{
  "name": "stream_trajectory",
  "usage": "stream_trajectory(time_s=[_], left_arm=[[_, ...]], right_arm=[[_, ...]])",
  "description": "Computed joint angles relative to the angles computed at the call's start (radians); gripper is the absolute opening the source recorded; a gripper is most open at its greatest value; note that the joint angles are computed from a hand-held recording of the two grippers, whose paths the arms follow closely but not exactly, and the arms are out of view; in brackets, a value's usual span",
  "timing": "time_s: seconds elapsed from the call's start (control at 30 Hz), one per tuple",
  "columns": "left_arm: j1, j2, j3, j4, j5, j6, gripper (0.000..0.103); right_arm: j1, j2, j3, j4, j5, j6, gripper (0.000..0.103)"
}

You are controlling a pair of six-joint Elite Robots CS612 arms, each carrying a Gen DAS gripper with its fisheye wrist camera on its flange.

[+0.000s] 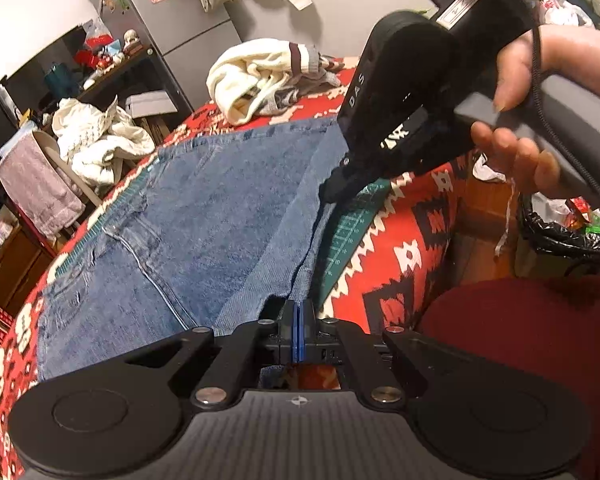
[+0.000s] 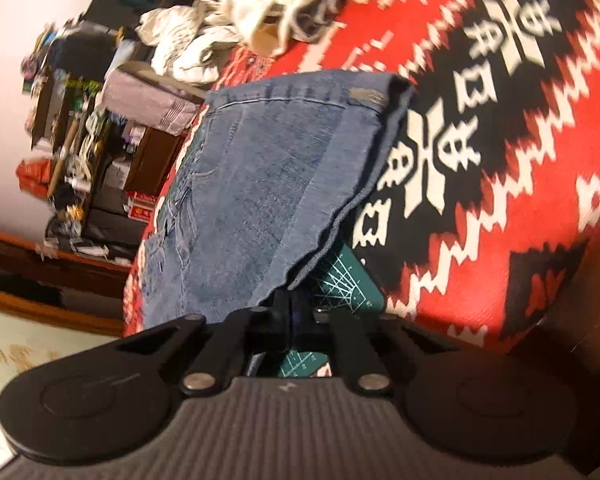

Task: Fold clothes

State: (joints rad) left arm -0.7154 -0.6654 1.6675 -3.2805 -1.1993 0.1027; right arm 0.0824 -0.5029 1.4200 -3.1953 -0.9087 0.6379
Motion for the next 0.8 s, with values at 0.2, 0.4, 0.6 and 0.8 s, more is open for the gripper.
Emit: stream_trajectory(time_s=[0.2, 0.4, 0.6, 0.8], left_arm=[[0.004, -0.011, 0.013, 0.005, -0.03, -0.106, 0.006], [0.003, -0.044, 0.068, -0.043, -0.028, -0.231, 0.007], [0.01, -0.09, 0.148, -0.066, 0.037, -0.357, 0.007], [0.036, -0.118, 0.214, -0.026, 0.155, -0.448, 0.007]], right_arm=[[0.001, -0.043, 0.053, 0.006, -0.049, -0.107, 0.001], [0.011, -0.106, 0.12, -0.021, -0.062, -0.344, 0.007], [0.065, -0.156, 0.158, -0.041, -0.065, -0.676, 0.009], [0.128, -0.2, 0.215, -0.045, -0.066, -0.946, 0.01]])
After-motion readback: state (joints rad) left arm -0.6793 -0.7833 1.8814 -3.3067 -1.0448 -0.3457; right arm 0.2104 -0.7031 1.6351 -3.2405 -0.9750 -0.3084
